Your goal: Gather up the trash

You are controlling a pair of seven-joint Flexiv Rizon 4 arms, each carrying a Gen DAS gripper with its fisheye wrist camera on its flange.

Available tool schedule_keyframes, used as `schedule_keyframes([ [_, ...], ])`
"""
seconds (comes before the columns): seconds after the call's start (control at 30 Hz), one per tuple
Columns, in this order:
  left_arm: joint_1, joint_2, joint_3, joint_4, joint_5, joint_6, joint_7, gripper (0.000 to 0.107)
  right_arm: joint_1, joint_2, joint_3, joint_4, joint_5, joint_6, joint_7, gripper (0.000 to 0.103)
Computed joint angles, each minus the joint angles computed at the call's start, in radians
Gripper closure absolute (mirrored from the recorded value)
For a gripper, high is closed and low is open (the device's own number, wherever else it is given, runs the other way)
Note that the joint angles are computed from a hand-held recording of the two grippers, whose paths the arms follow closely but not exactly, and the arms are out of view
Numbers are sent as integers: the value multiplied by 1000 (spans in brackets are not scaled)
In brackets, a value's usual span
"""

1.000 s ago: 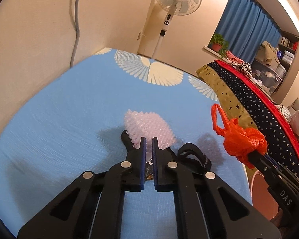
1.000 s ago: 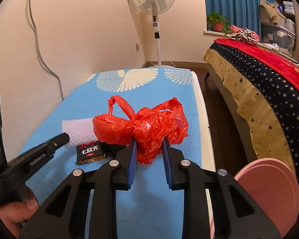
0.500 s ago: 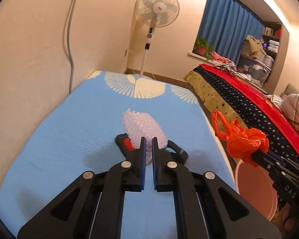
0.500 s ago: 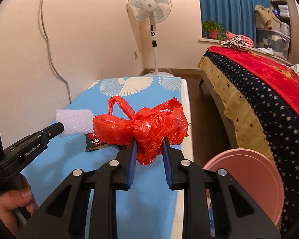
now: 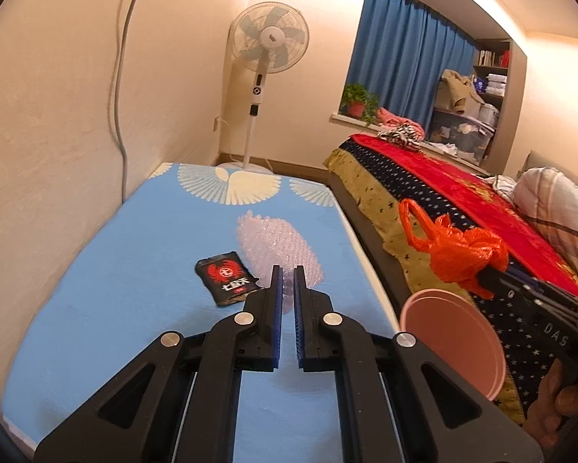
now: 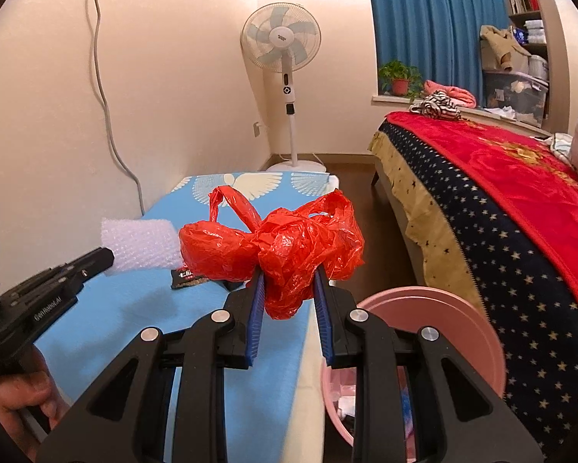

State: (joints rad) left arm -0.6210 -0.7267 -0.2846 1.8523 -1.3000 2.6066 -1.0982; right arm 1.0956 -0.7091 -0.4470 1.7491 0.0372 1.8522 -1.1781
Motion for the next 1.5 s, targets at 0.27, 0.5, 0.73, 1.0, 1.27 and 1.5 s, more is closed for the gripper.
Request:
schedule_keyframes([
  [0.27, -39, -16, -18, -32, -9, 27, 67, 101, 18, 51, -26, 91, 50, 33, -35, 78],
  [0.5, -54, -28, -31, -53, -14, 45, 108, 101, -1, 70, -3, 136, 86, 54, -78, 78],
  [0.73, -64, -55, -48, -94, -19, 47, 156, 101, -34, 68, 27, 146, 109, 57, -95, 78],
  [1.0, -66, -98, -61, -158, -14, 31, 211, 101, -70, 60, 44, 148, 121, 60, -95, 78],
  [1.27, -65, -130, -71, -206, -9, 6, 244, 101, -105, 42, 49, 142, 120, 49, -76, 78],
  [1.5, -65, -158, -78, -259, -2, -22, 279, 101, -130, 26, 46, 135, 103, 37, -48, 78],
])
